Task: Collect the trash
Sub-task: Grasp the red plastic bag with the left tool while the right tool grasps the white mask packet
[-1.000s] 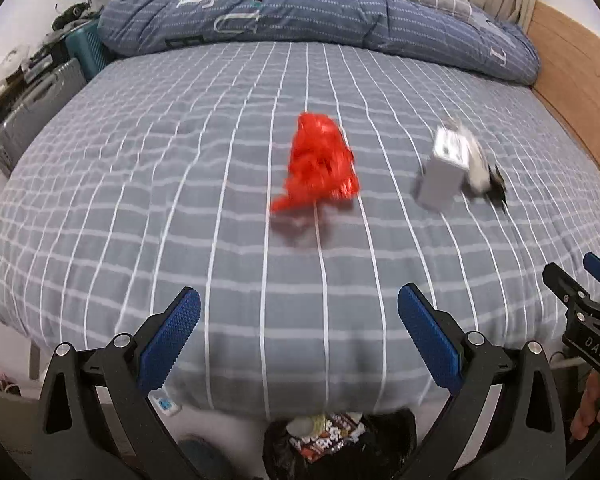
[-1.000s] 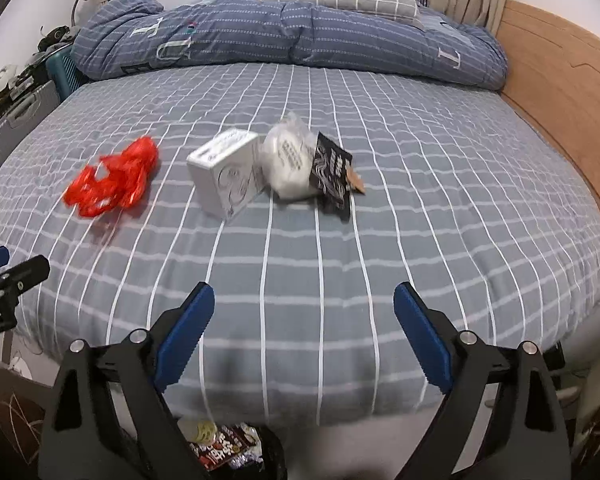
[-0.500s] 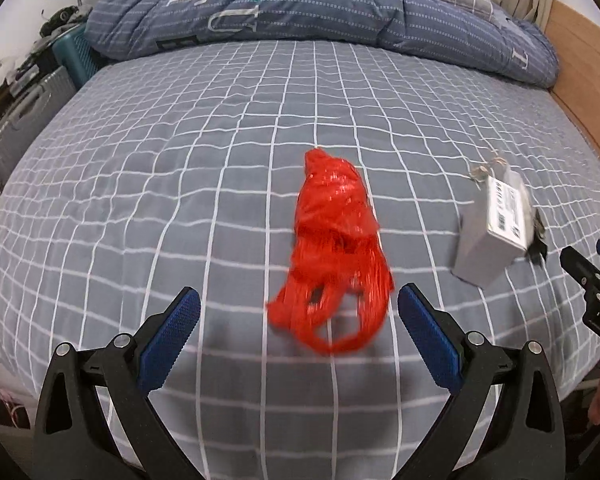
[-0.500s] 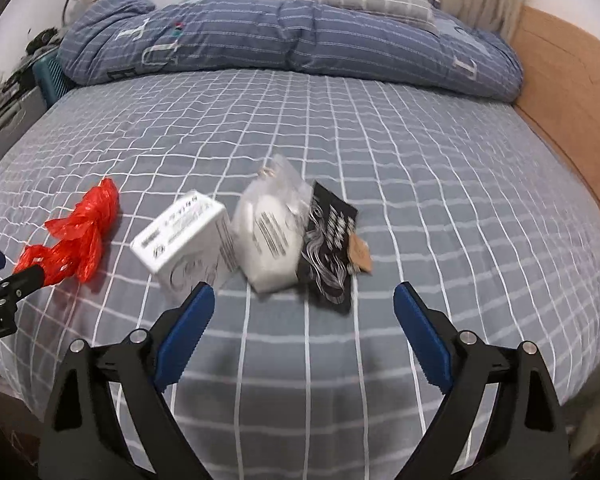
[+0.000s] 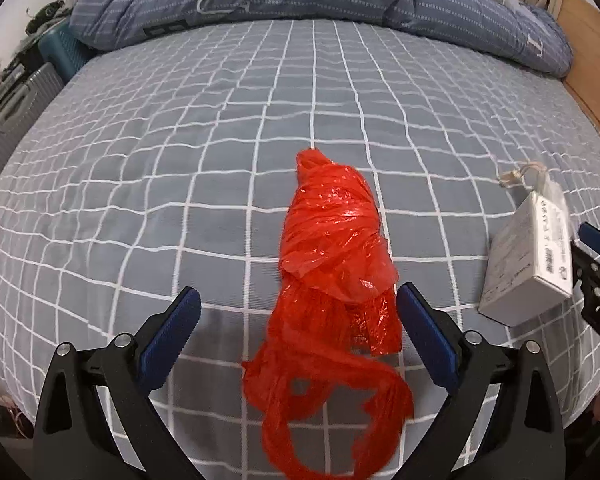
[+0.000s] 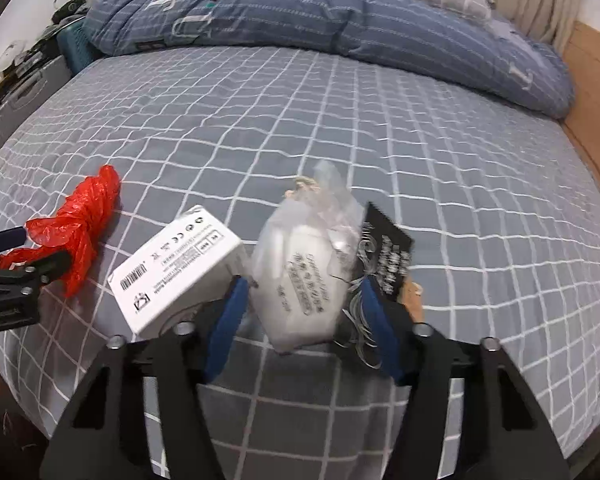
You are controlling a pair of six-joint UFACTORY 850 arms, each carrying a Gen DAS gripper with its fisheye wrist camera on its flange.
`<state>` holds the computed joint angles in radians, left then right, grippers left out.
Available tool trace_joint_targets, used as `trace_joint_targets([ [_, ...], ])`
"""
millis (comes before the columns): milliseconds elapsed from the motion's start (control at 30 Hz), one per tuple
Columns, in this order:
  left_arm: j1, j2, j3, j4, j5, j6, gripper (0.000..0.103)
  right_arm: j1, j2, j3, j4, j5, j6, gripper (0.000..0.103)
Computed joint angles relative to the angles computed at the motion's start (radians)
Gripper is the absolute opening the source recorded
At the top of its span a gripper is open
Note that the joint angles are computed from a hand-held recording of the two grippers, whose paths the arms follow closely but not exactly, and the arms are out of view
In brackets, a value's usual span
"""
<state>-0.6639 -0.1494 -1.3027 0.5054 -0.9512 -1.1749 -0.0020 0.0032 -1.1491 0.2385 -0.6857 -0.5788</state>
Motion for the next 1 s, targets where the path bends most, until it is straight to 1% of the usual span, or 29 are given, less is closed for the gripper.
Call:
trace_joint_targets([
  [67,0.011,-0.010,-0.001,-0.036,0.018,0.030,0.088,0.005,-0.011,-0.006,0.007,-0.007,-0.011,0.045],
  [133,0.028,-0.014,0.005,-0.088,0.052,0.063,0.080,0.008,-0.023,-0.013,0.010,-0.017,-0.017,0.043],
  [167,0.033,-0.016,0.006,-0.105,0.062,0.072,0.079,0.010,-0.031,-0.018,0.006,-0.023,-0.012,0.041],
  [233,0.040,-0.023,0.007,-0.124,0.077,0.085,0.070,0.011,-0.042,-0.022,0.007,-0.036,-0.007,0.039],
  [267,0.044,-0.025,0.007,-0.133,0.083,0.095,0.068,0.010,-0.047,-0.025,0.008,-0.039,-0.005,0.039],
  [333,0.047,-0.035,0.004,-0.146,0.093,0.110,0.056,0.015,-0.060,-0.031,-0.006,-0.046,0.012,0.034],
  [400,0.045,-0.050,-0.005,-0.144,0.090,0.123,0.048,0.011,-0.072,-0.037,0.005,-0.057,0.016,0.029],
  [433,0.043,-0.055,-0.007,-0.138,0.089,0.127,0.039,0.007,-0.076,-0.038,0.014,-0.060,0.014,0.027],
  [533,0.039,-0.066,-0.015,-0.137,0.097,0.139,0.029,0.002,-0.076,-0.031,0.025,-0.057,0.011,0.021],
  [600,0.039,-0.066,-0.016,-0.135,0.100,0.142,0.025,-0.001,-0.073,-0.026,0.033,-0.054,0.012,0.020],
  [700,0.034,-0.064,-0.016,-0.124,0.097,0.144,0.022,-0.001,-0.066,-0.018,0.036,-0.046,0.009,0.019],
  [1000,0.023,-0.043,-0.010,-0.107,0.090,0.121,0.021,-0.001,-0.033,-0.004,0.038,-0.023,0.015,0.018],
])
